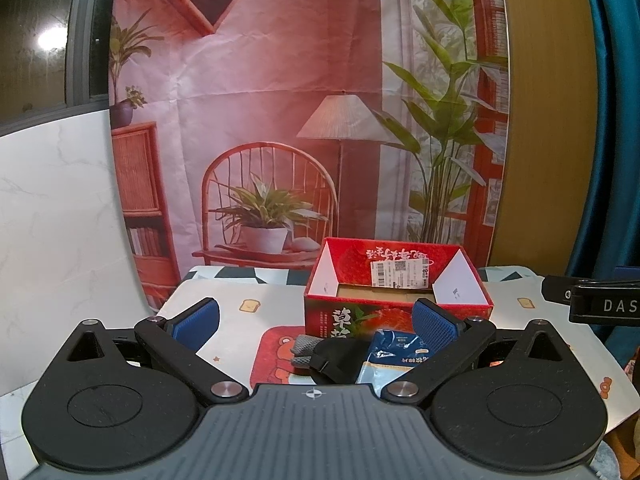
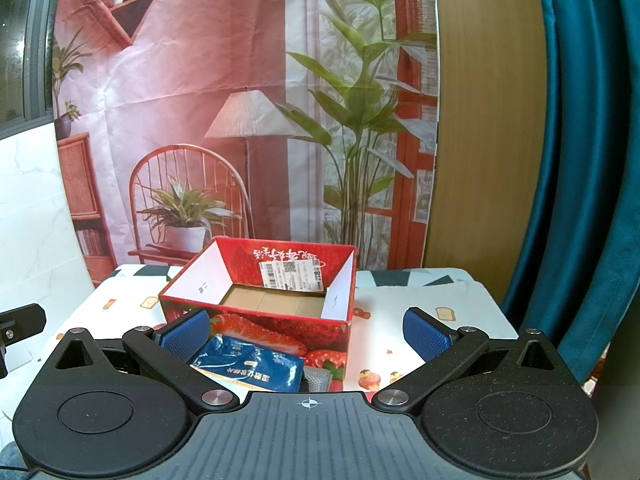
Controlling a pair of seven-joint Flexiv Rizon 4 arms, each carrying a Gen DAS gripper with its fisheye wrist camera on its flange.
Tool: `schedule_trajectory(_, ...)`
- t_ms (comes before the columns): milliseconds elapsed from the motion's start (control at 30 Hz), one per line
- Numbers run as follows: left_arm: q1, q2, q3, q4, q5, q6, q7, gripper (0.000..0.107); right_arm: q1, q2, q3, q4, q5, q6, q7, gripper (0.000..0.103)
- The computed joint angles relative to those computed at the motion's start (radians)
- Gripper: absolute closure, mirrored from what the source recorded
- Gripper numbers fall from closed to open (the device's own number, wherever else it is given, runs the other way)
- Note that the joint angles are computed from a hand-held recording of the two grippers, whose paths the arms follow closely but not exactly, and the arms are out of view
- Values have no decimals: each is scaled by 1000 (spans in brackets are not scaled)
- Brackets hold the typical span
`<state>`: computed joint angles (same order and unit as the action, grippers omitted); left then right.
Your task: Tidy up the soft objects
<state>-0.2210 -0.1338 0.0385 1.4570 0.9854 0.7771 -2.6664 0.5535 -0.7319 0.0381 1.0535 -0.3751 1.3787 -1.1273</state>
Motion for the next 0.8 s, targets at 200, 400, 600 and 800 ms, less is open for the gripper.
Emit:
schedule_trajectory(200,1,0,0,3,-3,1,-7,4,-2,0,5,-1,3,-3,-5,0)
schedule_trajectory(400,13,-7,2,4,-41,-3,6,4,-20,-9,41,6,21,28,-39,0)
schedule_trajectory(600,40,-40,19,1,-106,22,44,4,-35,-60,93,-58,60,-4,-107,0)
schedule_trajectory(800,56,-113,45,-15,-175,77,127,4,-44,-161,157,-204,138,-110,-191,0)
